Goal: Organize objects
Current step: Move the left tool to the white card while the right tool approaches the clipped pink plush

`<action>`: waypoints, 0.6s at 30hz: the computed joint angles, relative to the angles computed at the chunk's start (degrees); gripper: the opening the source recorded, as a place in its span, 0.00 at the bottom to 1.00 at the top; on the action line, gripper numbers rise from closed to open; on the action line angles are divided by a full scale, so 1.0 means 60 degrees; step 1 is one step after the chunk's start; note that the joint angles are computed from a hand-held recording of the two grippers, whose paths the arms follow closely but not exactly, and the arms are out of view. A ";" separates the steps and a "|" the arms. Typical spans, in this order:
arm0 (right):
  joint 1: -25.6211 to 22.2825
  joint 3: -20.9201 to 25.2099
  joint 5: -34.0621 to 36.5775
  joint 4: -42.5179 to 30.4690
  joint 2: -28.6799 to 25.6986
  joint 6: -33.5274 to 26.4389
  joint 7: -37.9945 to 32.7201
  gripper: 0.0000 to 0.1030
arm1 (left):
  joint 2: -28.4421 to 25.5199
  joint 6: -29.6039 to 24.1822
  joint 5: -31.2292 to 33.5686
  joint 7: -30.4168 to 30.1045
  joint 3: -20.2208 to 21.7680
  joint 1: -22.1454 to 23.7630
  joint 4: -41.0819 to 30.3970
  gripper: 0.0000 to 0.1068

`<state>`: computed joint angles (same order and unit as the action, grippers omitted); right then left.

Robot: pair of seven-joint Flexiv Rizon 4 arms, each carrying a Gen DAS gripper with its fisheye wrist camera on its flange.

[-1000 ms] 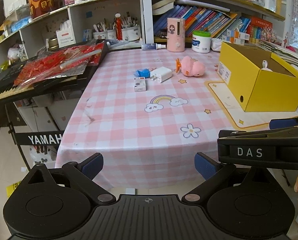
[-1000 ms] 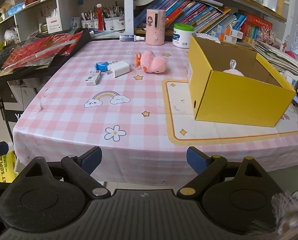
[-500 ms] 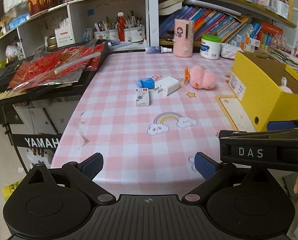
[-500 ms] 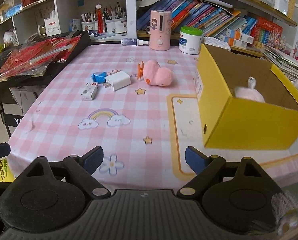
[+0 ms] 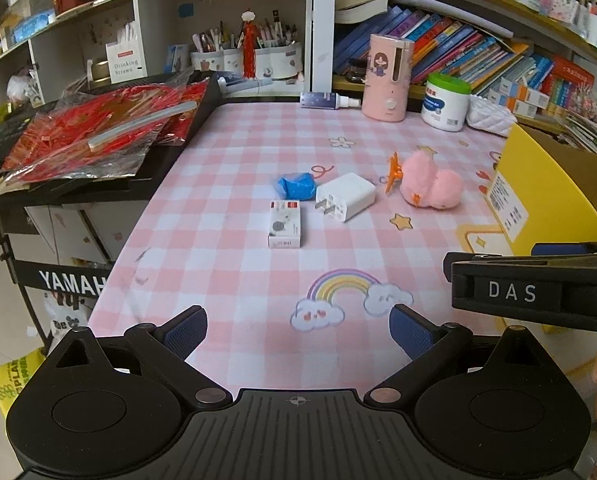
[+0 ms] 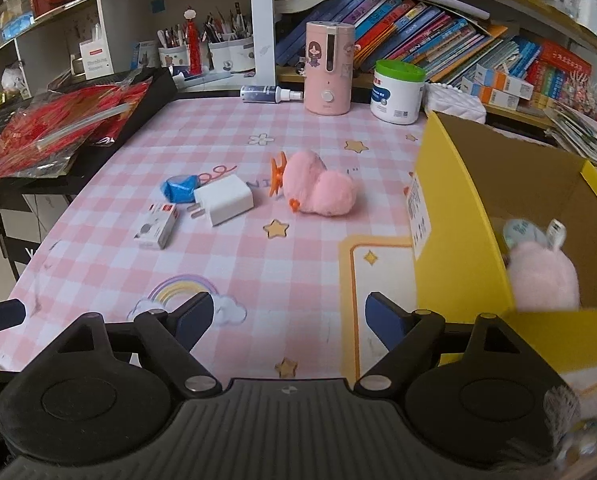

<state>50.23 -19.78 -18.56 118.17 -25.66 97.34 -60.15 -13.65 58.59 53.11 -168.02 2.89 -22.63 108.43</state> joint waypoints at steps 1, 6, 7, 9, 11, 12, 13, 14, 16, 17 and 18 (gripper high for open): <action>-0.0275 0.0264 -0.0011 -0.0204 -0.0100 -0.0071 -0.0043 0.79 | -0.0074 -0.0038 -0.0016 0.0009 -0.0001 0.0024 -0.0094 0.93; -0.1373 0.1324 -0.0183 -0.1033 -0.0516 -0.0369 -0.0128 0.78 | -0.0415 0.0076 -0.0235 0.0237 0.0110 0.0153 -0.0434 0.91; -0.1630 0.1585 -0.0232 -0.1240 -0.0619 -0.0465 -0.0163 0.78 | -0.0475 0.0093 -0.0274 0.0263 0.0147 0.0148 -0.0488 0.91; -0.2035 0.2012 -0.0324 -0.1567 -0.0791 -0.0631 -0.0208 0.77 | -0.0620 0.0148 -0.0389 0.0364 0.0220 0.0161 -0.0611 0.91; -0.2417 0.2419 -0.0405 -0.1962 -0.1008 -0.0838 -0.0252 0.77 | -0.0765 0.0202 -0.0456 0.0465 0.0316 0.0155 -0.0749 0.88; -0.2584 0.2602 -0.0442 -0.2154 -0.1117 -0.0939 -0.0279 0.76 | -0.0836 0.0229 -0.0503 0.0530 0.0361 0.0158 -0.0816 0.87; -0.2701 0.2720 -0.0475 -0.2329 -0.1222 -0.1010 -0.0287 0.76 | -0.0934 0.0225 -0.0560 0.0602 0.0408 0.0164 -0.0921 0.86; -0.2796 0.2806 -0.0507 -0.2527 -0.1342 -0.1076 -0.0288 0.76 | -0.1018 0.0223 -0.0579 0.0637 0.0472 0.0149 -0.1006 0.84; -0.2886 0.2858 -0.0587 -0.2865 -0.1568 -0.1130 -0.0289 0.75 | -0.1237 0.0192 -0.0709 0.0841 0.0567 0.0177 -0.1200 0.79; -0.2848 0.2773 -0.0646 -0.3039 -0.1696 -0.1139 -0.0267 0.74 | -0.1342 0.0163 -0.0804 0.0961 0.0612 0.0192 -0.1289 0.77; -0.2868 0.2771 -0.0694 -0.3166 -0.1783 -0.1177 -0.0283 0.72 | -0.1472 0.0146 -0.0902 0.1066 0.0662 0.0215 -0.1397 0.74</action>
